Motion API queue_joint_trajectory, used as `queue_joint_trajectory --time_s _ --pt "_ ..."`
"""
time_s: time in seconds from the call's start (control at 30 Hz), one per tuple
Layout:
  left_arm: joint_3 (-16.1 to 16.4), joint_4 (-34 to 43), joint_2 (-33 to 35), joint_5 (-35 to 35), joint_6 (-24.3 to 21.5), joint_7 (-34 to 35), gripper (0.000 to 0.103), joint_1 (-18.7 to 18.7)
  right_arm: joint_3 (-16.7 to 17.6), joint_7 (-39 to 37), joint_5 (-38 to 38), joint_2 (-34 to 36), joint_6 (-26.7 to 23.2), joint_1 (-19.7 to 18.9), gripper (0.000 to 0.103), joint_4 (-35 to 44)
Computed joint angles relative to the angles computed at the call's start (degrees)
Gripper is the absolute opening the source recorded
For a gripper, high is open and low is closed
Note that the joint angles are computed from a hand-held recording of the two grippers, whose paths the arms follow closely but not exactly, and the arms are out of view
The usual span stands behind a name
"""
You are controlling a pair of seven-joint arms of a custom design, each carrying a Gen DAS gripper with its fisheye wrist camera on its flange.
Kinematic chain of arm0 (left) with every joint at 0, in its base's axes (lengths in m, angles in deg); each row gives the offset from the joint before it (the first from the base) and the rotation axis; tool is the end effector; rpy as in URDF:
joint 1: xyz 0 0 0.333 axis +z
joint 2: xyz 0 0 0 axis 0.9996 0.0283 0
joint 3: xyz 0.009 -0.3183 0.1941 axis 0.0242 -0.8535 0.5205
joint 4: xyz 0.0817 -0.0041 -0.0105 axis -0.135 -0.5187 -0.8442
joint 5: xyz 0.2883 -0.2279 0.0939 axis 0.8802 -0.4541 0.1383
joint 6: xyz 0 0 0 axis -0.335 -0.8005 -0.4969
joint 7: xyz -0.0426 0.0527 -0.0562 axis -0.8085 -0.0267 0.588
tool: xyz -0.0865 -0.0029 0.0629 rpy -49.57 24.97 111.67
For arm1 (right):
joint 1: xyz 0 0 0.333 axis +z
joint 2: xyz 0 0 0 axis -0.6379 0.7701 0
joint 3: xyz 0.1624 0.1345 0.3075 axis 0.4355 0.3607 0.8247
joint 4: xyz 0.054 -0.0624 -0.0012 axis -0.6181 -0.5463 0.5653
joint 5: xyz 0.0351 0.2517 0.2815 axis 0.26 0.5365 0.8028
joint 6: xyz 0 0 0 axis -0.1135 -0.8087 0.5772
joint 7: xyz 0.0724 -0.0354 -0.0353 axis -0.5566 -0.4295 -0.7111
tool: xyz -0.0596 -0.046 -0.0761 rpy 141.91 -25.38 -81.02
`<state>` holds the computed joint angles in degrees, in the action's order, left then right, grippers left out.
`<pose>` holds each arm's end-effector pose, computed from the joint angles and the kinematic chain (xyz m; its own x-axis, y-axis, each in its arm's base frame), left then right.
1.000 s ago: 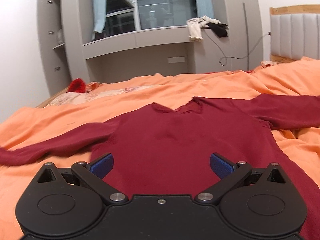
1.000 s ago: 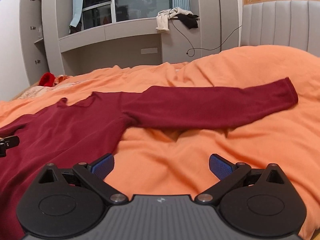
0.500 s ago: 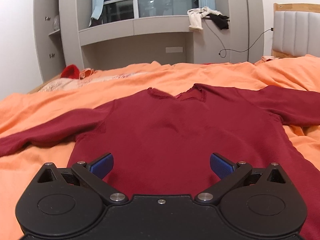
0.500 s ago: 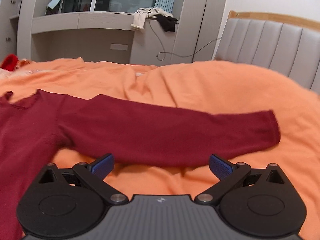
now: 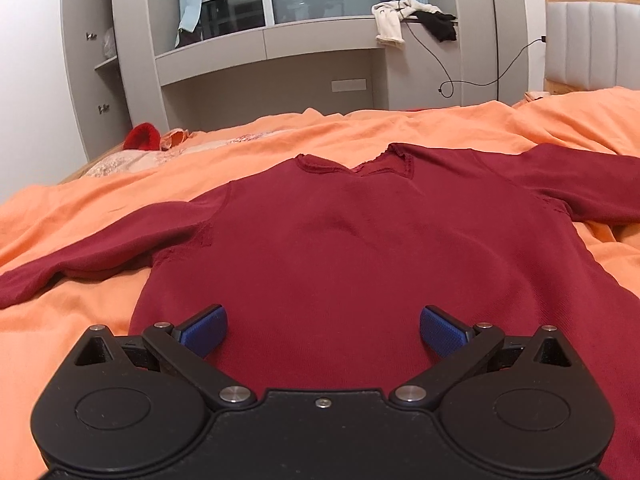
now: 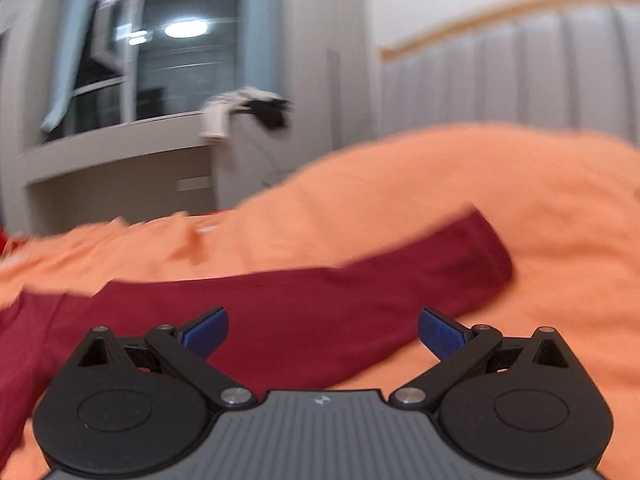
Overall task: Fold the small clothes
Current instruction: 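Move the right gripper to the sweater's sleeve cuff and grasp it, then lift the held sleeve with the right gripper, lay it across the body, release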
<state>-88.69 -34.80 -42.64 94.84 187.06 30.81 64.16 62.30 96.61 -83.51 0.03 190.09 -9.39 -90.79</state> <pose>0.5929 -0.3368 0.5506 0.2157 -0.9684 -0.1253 -0.5621 -0.0183 -0.8269 0.7467 0.2219 0.5550 -0.1521 -0.9736 -0.1704 -0.3340 0.2129 -0.9182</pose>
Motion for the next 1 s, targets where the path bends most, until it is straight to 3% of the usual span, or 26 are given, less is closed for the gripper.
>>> queue_joint_trajectory --time_s 0.13,0.27,0.37,0.47,0.53,0.63,0.83,1.0 --pt "0.0 -0.1 0.0 0.0 -0.4 0.1 0.102 -0.1 -2.7 8.3 1.2 0.7 -4.9 0.7 0.103 0.7" --pt "0.0 -0.3 -0.1 0.5 -0.7 -1.0 0.102 -0.3 -0.7 9.4 1.1 4.5 -12.1 -1.7 0.103 7.1" --pt "0.0 -0.4 -0.2 0.6 -0.9 -1.8 0.102 -0.3 -0.6 11.5 -1.0 6.6 -13.2 -3.0 0.100 10.3" --pt "0.0 -0.8 -0.7 0.5 -0.6 -2.9 0.102 0.0 1.8 10.2 0.4 8.7 -16.5 -5.0 0.077 14.2" --pt "0.0 -1.1 -1.0 1.0 -0.8 -3.8 0.102 0.1 2.1 8.3 1.9 9.7 -17.3 -5.5 0.046 15.8" --pt "-0.1 -1.3 -1.3 1.8 -1.9 -5.1 0.102 0.1 3.0 9.4 -0.3 8.1 -17.0 -5.1 0.015 13.6" --pt "-0.4 -1.9 -2.3 2.1 -2.5 -7.3 0.102 0.9 0.2 15.5 -7.2 5.9 -14.3 -2.3 0.009 10.8" --pt "-0.6 -0.4 -1.7 4.7 -6.8 -8.1 0.102 0.4 -0.4 19.8 -15.5 4.0 -11.1 -1.0 0.009 10.1"
